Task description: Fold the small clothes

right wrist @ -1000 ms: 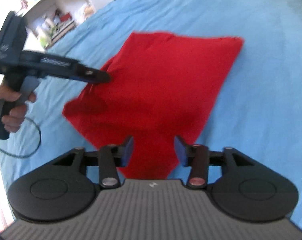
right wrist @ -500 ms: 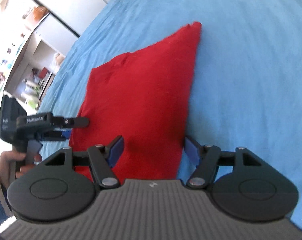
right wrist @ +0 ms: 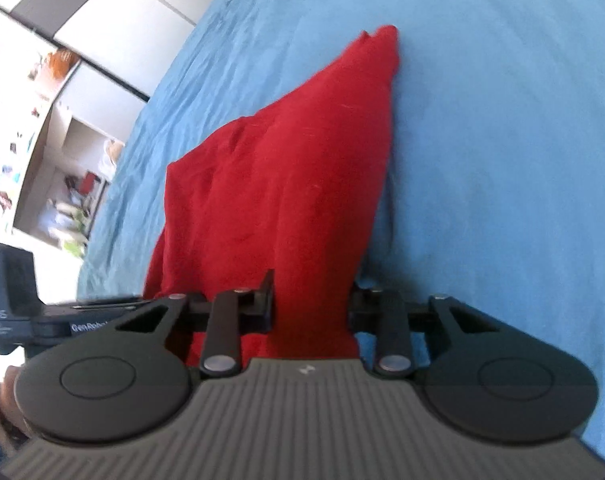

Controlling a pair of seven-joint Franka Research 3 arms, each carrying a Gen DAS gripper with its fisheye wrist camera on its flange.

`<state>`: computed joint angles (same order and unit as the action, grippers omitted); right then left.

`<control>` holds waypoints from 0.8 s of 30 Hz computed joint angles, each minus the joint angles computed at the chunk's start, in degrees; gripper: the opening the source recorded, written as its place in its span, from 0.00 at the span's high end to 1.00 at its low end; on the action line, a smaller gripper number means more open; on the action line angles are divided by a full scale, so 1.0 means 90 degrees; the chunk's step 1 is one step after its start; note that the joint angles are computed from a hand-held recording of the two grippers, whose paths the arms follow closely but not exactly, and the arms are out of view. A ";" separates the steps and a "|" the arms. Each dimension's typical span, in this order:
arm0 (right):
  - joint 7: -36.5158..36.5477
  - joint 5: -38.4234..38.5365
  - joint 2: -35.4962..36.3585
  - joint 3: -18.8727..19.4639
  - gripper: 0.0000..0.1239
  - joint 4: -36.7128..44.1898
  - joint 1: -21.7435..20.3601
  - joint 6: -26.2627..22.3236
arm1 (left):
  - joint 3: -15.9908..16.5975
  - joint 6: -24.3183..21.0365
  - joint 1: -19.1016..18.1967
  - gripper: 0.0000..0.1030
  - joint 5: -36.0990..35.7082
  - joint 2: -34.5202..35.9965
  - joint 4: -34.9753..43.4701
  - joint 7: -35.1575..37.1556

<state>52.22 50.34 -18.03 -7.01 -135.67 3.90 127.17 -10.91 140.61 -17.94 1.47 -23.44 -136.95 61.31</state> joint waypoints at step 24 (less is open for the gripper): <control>0.0107 -0.2047 -0.2415 -0.0661 0.68 -0.0694 -0.1124 -0.1821 | -0.0868 -0.0470 -0.1070 0.74 -0.0243 -0.0610 0.0046 -0.1908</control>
<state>53.19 31.92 -39.77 -12.96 -141.92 -6.22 110.78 -18.72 136.39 -27.57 -0.71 -28.94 -136.54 44.14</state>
